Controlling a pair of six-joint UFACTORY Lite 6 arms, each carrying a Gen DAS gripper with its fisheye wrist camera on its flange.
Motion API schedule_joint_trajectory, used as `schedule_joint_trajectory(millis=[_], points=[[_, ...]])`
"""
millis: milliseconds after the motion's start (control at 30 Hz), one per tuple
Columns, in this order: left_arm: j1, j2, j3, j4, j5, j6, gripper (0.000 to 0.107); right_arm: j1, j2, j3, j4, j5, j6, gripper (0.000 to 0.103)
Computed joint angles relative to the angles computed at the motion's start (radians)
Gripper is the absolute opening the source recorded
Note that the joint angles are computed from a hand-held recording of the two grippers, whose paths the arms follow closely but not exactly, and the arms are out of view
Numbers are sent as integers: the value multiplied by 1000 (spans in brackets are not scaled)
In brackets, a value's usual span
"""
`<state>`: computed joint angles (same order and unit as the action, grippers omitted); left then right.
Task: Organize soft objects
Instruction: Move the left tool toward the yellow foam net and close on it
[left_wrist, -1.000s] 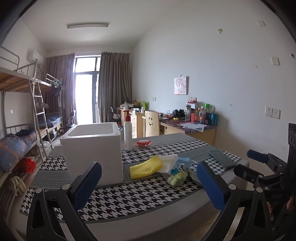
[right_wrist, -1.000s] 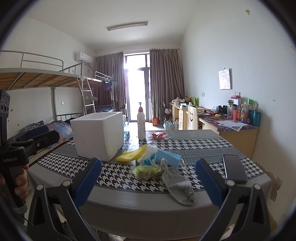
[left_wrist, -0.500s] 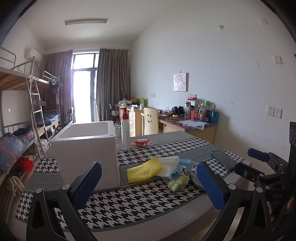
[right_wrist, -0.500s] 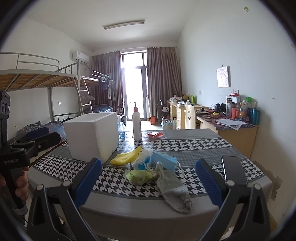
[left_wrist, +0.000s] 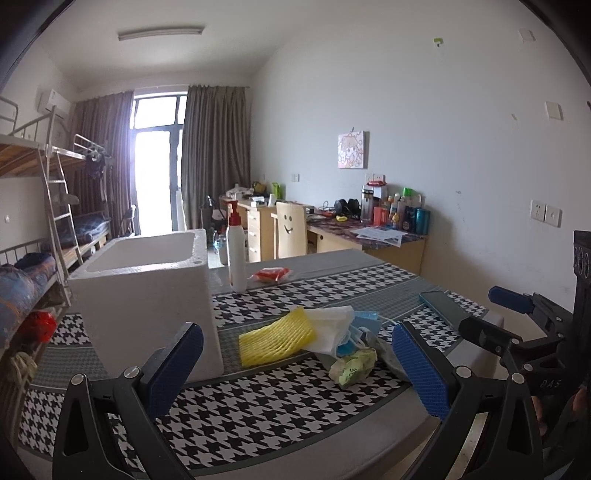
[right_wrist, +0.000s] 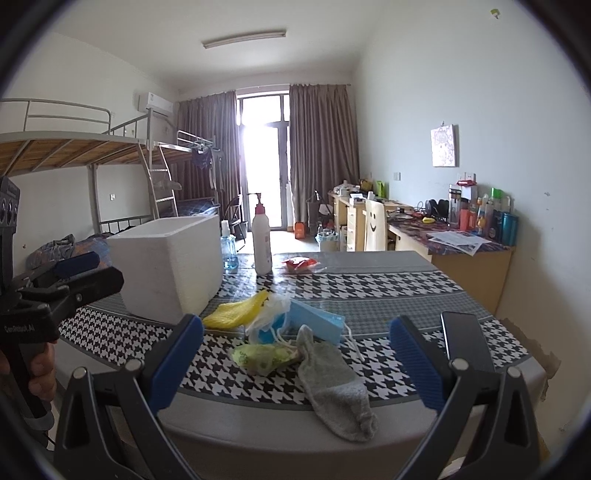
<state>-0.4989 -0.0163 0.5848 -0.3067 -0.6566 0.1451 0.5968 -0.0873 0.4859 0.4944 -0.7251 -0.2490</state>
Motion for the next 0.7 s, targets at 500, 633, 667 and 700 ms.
schedule_joint_trajectory(millis=[500, 633, 667, 700], points=[[19, 150, 142, 61, 76, -32, 102, -110, 100, 77, -119, 42, 88, 102], [32, 194, 180, 122, 100, -86, 102, -121, 120, 89, -130, 47, 95, 102], [33, 206, 191, 128, 107, -89, 102, -126, 126, 94, -134, 51, 98, 102], [35, 220, 203, 134, 111, -92, 102, -129, 132, 100, -135, 56, 99, 102]])
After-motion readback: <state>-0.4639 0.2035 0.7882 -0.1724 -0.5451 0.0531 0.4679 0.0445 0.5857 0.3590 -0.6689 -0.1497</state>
